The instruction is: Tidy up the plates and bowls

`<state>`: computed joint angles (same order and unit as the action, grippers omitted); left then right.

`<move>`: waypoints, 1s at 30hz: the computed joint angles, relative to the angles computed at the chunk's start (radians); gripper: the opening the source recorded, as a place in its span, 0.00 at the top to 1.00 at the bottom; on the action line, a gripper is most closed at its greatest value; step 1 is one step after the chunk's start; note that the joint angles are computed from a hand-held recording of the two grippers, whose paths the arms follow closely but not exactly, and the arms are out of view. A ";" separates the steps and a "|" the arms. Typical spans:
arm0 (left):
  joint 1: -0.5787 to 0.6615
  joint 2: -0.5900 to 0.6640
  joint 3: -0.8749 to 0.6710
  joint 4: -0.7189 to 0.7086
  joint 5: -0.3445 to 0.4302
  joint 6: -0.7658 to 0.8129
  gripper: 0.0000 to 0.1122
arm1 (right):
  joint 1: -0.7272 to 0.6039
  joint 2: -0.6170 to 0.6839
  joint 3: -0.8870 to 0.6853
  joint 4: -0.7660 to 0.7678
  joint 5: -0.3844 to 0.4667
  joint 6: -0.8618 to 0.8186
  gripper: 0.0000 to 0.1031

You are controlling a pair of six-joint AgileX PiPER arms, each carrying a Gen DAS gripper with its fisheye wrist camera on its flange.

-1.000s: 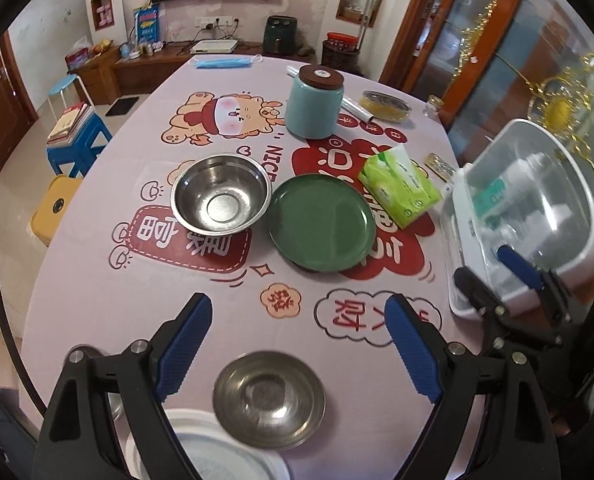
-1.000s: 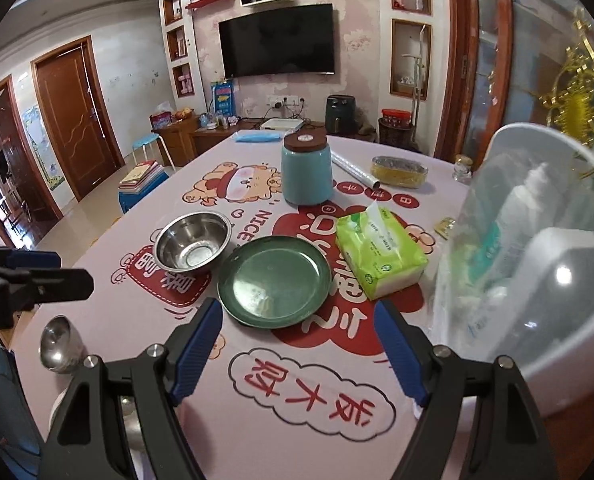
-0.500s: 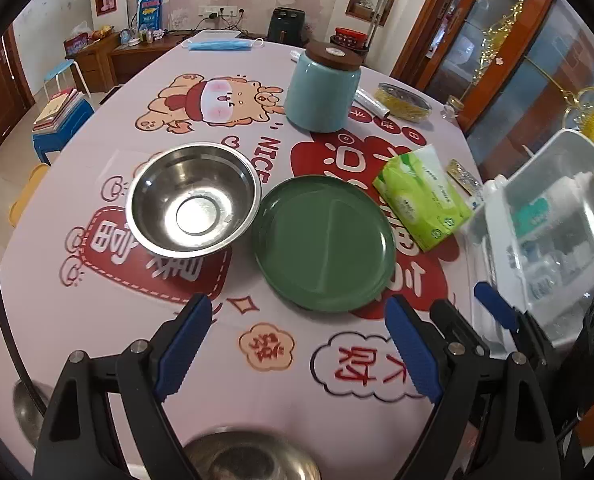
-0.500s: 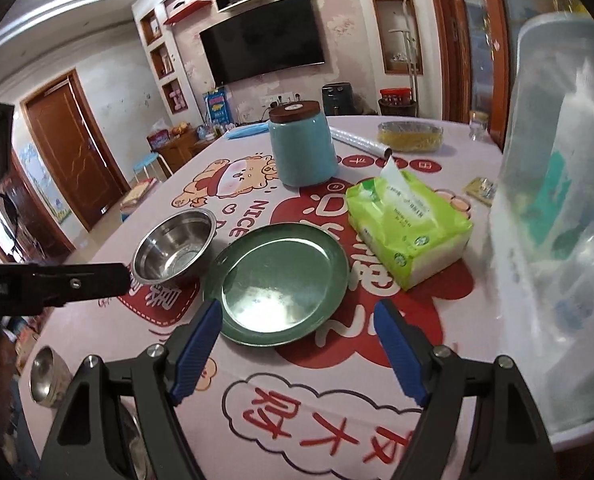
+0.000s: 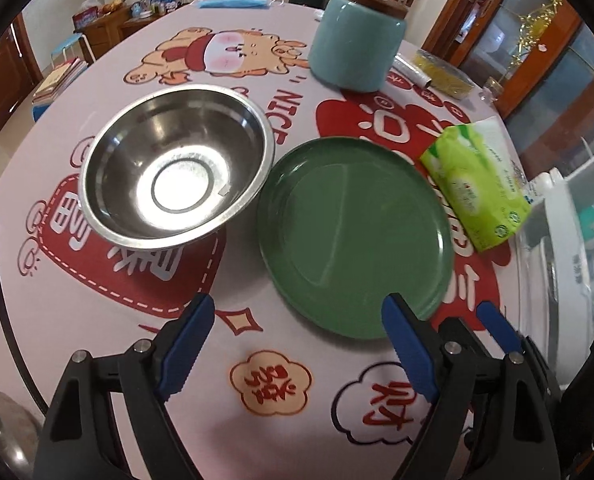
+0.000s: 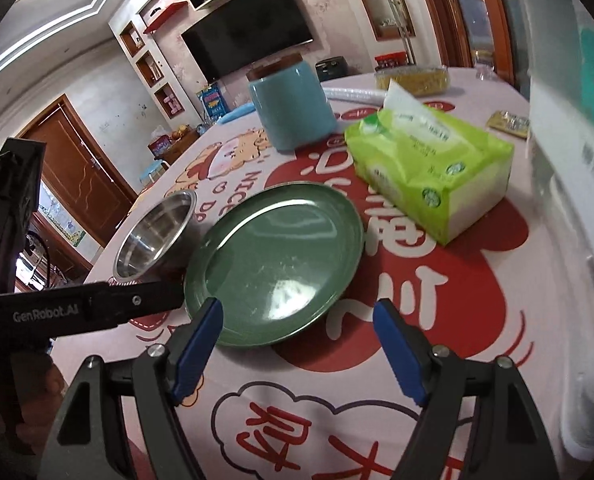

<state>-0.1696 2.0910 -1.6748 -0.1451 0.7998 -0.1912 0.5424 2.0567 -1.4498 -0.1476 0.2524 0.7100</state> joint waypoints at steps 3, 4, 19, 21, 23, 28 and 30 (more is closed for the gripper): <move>0.009 0.029 -0.007 -0.030 -0.020 0.019 0.32 | -0.009 0.019 0.004 0.096 -0.027 -0.087 0.40; 0.009 0.039 -0.012 -0.032 -0.020 0.021 0.32 | -0.010 0.029 -0.006 0.105 -0.022 -0.098 0.41; 0.022 0.127 -0.084 -0.088 -0.003 0.071 0.49 | -0.016 0.088 -0.026 0.216 -0.066 -0.202 0.69; 0.022 0.150 -0.118 -0.094 0.029 0.073 0.56 | -0.019 0.086 -0.018 0.253 -0.074 -0.232 0.71; 0.016 0.147 -0.114 -0.083 0.021 0.067 0.63 | -0.022 0.085 -0.022 0.274 -0.063 -0.248 0.72; 0.010 0.156 -0.130 -0.077 0.035 0.077 0.77 | -0.033 0.080 -0.009 0.421 -0.069 -0.373 0.75; 0.013 0.160 -0.138 -0.086 0.044 0.088 0.78 | -0.034 0.080 -0.019 0.411 -0.050 -0.368 0.75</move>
